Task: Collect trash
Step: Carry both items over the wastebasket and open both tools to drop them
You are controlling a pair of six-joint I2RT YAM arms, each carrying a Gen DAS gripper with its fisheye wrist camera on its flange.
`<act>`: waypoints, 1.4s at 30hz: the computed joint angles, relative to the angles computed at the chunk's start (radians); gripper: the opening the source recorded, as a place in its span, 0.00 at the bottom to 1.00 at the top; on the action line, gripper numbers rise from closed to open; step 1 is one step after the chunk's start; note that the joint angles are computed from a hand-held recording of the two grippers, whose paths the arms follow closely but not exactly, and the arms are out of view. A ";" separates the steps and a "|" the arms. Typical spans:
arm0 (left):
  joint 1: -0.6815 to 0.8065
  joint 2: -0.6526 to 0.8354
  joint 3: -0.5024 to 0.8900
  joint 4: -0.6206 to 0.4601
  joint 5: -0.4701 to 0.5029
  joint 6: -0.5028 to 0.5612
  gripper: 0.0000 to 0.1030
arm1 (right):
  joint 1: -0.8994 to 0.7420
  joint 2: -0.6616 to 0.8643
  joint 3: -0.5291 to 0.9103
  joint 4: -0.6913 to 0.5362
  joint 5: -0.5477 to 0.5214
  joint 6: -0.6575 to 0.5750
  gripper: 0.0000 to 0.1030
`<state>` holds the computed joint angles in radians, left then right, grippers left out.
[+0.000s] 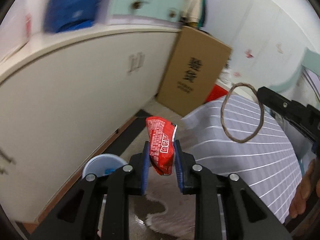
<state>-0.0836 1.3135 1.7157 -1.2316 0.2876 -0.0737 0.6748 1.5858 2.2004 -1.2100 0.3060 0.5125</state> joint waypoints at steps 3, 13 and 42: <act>0.164 -0.016 -0.081 0.007 0.024 0.098 0.22 | 0.073 0.115 0.069 -0.007 0.011 0.036 0.05; 0.432 0.105 -0.220 0.089 0.093 0.233 0.22 | 0.163 0.443 0.192 0.021 0.006 0.091 0.05; 0.320 0.279 -0.336 0.246 0.024 0.216 0.22 | 0.162 0.319 -0.308 0.294 0.197 0.175 0.74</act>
